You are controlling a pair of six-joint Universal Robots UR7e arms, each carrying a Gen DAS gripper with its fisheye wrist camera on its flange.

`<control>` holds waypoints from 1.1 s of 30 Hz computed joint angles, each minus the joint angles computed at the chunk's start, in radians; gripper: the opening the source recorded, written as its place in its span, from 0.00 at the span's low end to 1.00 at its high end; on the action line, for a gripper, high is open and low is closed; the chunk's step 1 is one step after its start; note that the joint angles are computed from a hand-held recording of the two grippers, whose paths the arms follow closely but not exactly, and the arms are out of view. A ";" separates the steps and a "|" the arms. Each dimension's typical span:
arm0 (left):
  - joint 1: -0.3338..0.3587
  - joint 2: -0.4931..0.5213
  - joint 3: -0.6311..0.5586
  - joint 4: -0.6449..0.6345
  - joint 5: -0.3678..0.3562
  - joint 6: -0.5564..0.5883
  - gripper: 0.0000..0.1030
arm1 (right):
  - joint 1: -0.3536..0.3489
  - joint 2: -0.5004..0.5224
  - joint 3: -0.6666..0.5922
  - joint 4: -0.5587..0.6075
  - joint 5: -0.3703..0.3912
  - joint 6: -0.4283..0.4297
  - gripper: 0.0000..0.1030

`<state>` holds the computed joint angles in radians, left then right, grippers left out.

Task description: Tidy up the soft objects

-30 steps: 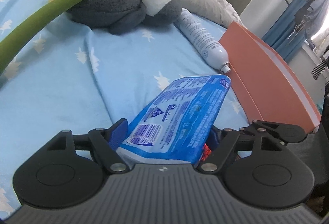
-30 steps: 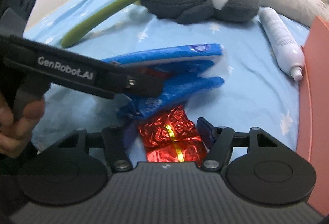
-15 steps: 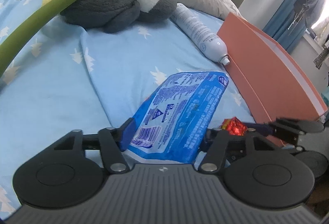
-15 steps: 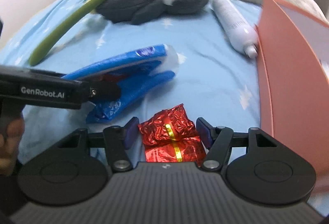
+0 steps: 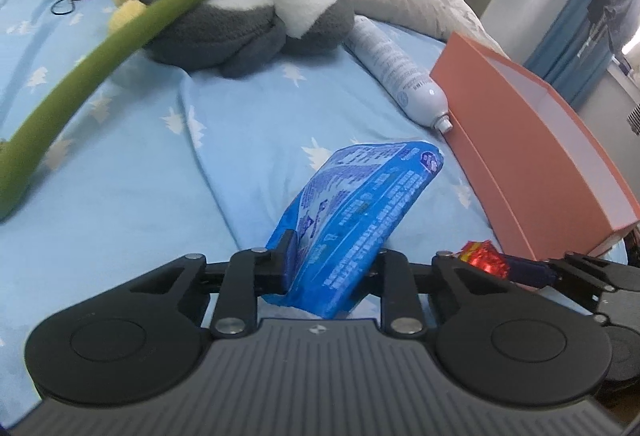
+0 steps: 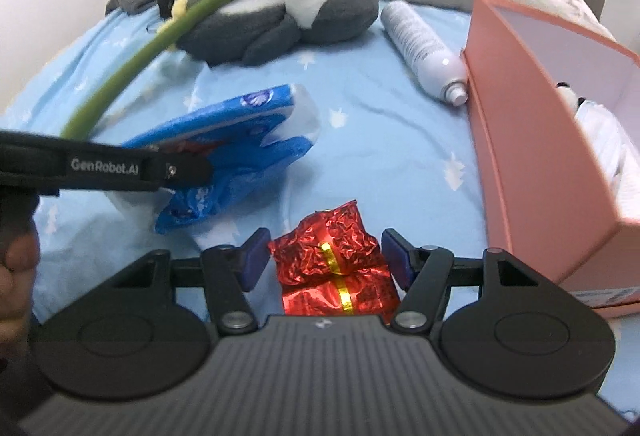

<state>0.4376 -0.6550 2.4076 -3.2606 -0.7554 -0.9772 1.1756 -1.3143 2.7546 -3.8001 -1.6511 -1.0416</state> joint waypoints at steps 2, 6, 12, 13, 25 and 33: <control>-0.020 -0.018 0.009 0.021 0.006 -0.034 0.25 | -0.001 -0.048 0.011 0.030 0.018 0.018 0.63; -0.058 -0.046 0.016 0.059 0.012 -0.089 0.25 | -0.006 -0.119 0.036 0.043 0.048 0.037 0.63; -0.100 -0.089 0.007 0.119 0.012 -0.118 0.25 | -0.010 -0.224 0.056 0.074 0.100 0.073 0.63; -0.106 -0.095 0.002 0.128 0.013 -0.117 0.25 | -0.010 -0.237 0.057 0.077 0.106 0.076 0.63; -0.124 -0.111 -0.137 0.121 0.033 0.054 0.25 | 0.063 -0.442 -0.029 0.192 0.148 0.151 0.62; -0.084 -0.042 -0.333 0.055 0.001 0.290 0.25 | 0.099 -0.489 -0.148 0.236 0.152 0.222 0.62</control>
<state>0.3531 -0.6971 2.0749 -3.2054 -0.7545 -0.6870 1.2742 -1.8031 2.6063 -3.5642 -1.4990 -0.8200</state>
